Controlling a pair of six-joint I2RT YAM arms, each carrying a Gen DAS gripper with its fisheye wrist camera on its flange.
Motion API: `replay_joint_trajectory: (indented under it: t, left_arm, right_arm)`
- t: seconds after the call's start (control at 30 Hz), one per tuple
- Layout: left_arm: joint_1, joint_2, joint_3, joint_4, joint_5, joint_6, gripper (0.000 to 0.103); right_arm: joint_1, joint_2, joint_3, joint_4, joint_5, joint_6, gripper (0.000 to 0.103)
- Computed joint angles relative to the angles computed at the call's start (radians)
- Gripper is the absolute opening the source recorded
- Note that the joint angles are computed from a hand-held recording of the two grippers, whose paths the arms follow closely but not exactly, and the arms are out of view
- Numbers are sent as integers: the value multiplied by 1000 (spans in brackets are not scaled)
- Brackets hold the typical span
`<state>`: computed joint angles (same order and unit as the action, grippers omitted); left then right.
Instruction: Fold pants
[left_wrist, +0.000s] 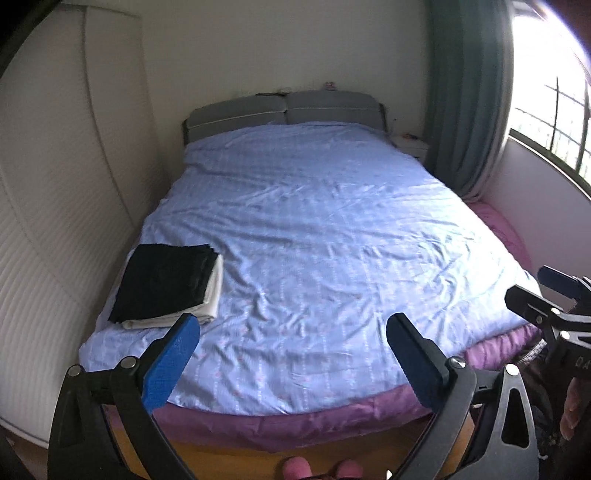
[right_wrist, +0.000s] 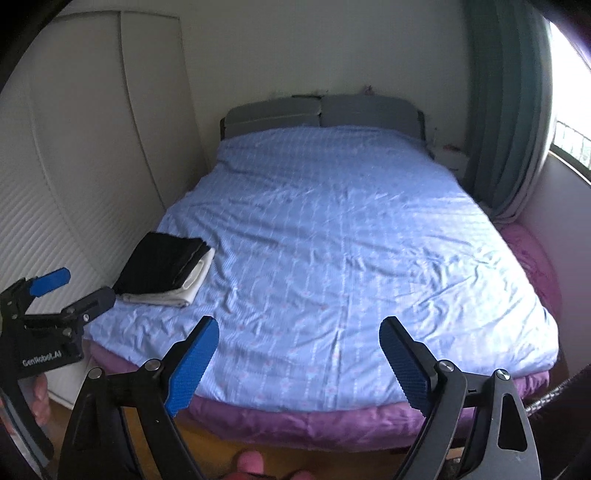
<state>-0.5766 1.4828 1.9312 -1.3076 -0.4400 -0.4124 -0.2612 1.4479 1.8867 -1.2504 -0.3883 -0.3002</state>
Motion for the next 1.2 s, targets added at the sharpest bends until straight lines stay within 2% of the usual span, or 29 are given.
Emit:
replay_joint_trajectory:
  t: [0.3, 0.67, 1.2]
  left_arm:
    - [-122, 1, 69, -45, -88, -50, 103]
    - [-178, 4, 95, -61, -127, -76, 103]
    - [-175, -6, 96, -16, -84, -57, 103]
  right_arm:
    - [-116, -37, 2, -43, -60, -41, 89]
    - [-173, -59, 6, -72, -110, -83, 89]
    - [-203, -60, 28, -65, -128, -79, 89]
